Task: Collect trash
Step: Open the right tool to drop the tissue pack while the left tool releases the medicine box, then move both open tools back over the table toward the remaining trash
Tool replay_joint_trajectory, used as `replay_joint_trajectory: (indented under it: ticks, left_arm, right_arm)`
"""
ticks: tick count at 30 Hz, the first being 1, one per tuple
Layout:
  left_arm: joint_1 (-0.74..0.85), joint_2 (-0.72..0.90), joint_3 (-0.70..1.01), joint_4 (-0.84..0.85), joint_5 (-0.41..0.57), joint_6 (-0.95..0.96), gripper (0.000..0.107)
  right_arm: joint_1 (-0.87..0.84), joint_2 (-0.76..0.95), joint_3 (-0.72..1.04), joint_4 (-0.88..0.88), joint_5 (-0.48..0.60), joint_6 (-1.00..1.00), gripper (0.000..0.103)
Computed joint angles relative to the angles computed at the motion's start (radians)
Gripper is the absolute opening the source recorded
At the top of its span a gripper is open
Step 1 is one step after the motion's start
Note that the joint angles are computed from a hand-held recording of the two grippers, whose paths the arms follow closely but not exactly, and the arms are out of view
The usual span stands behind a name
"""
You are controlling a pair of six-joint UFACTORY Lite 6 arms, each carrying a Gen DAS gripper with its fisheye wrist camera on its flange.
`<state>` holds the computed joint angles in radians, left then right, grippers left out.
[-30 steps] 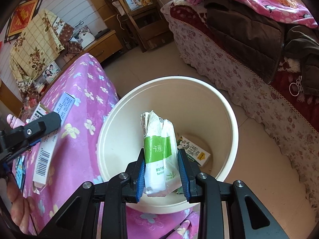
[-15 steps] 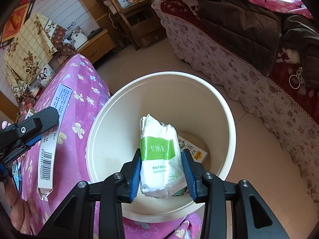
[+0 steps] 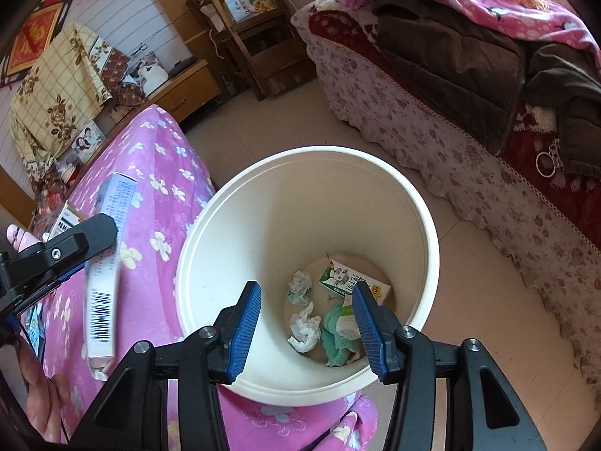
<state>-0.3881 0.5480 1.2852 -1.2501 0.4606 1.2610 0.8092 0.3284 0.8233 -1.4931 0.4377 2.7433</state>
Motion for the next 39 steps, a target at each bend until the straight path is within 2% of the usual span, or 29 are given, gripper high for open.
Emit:
replay_joint_trajectory:
  ticks: [9,19,27,32,39]
  left_arm:
    - [0.016,-0.081,-0.074,-0.026,-0.009,0.038,0.058]
    - [0.068,-0.185,-0.197,-0.032,-0.078,0.077,0.058]
    - [0.132,-0.255,-0.311,-0.109,-0.116,0.204,0.058]
    - [0.189,-0.303,-0.377,-0.156,-0.134,0.294,0.058]
    - [0.296,-0.358,-0.451,-0.169,-0.123,0.368,0.058]
  right_arm:
    - [0.051,-0.048,0.01,0.139,0.058,-0.13,0.049]
    - [0.112,-0.021,0.095,0.253,0.105,-0.24,0.049]
    - [0.149,0.012,0.171,0.335,0.134,-0.329,0.049]
    - [0.174,0.047,0.241,0.382,0.156,-0.387,0.053]
    - [0.211,0.157,0.415,0.456,0.182,-0.503,0.054]
